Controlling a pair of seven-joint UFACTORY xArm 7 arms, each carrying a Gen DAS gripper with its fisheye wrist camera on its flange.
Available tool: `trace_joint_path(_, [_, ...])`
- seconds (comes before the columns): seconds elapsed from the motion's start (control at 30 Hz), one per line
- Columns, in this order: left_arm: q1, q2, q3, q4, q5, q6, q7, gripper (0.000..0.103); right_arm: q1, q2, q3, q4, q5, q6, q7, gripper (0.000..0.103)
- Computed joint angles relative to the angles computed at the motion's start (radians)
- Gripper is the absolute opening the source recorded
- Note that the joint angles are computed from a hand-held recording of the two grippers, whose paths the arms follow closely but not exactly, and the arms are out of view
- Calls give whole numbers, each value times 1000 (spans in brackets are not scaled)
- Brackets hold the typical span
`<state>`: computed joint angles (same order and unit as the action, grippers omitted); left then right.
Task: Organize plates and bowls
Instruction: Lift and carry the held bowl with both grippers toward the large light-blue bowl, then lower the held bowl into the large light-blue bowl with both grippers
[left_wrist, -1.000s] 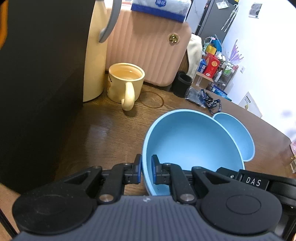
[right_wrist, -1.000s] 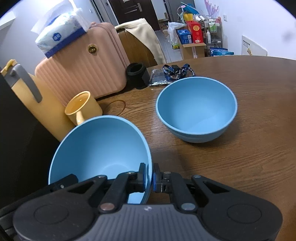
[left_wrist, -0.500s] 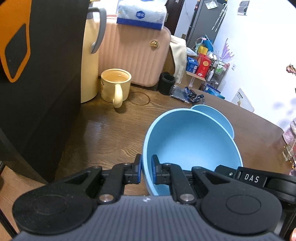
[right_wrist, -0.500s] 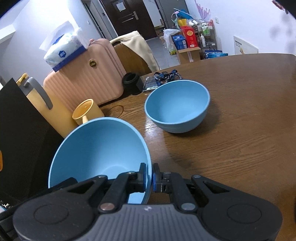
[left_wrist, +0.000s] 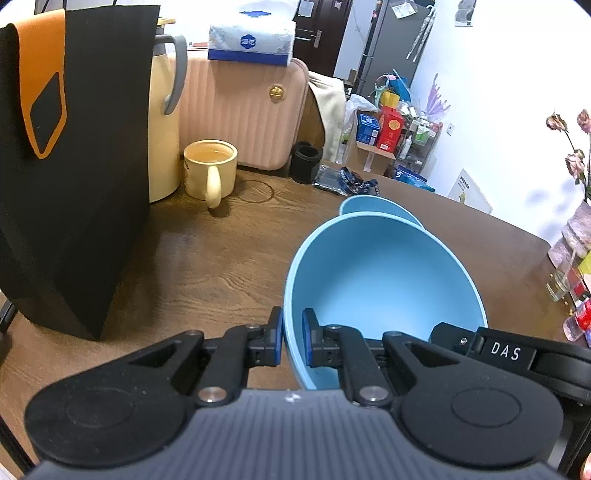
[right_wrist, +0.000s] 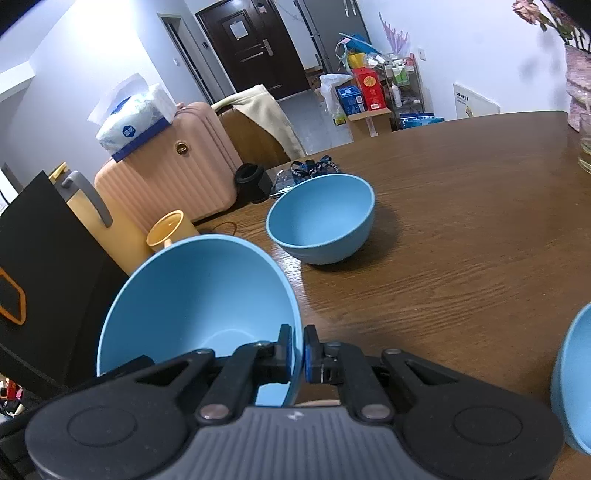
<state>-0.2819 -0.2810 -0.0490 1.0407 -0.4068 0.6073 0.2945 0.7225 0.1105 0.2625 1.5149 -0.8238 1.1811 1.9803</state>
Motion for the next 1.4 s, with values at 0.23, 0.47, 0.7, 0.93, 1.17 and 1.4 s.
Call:
trace_joint_path(0.23, [-22, -60, 0, -43, -12, 27, 6, 11, 2, -70, 34, -77, -4, 29, 57, 6])
trace_joint_path(0.47, [-49, -130, -16, -101, 3, 20, -8, 11, -2, -130, 87, -132, -3, 89, 99, 6])
trace_joint_path(0.7, [-88, -183, -32, -145, 26, 16, -35, 11, -13, -198, 139, -193, 15, 147, 140, 6])
trace_joint_path(0.93, [-136, -225, -56, -177, 41, 17, -62, 11, -39, -293, 196, -276, 59, 191, 175, 7])
trace_joint_path(1.17, [-176, -250, -91, -198, 61, 23, -124, 11, -82, -390, 250, -355, 127, 214, 189, 7])
trace_joint_path(1.4, [-217, -256, -125, -209, 81, 10, -174, 11, -130, -502, 300, -430, 204, 235, 180, 7])
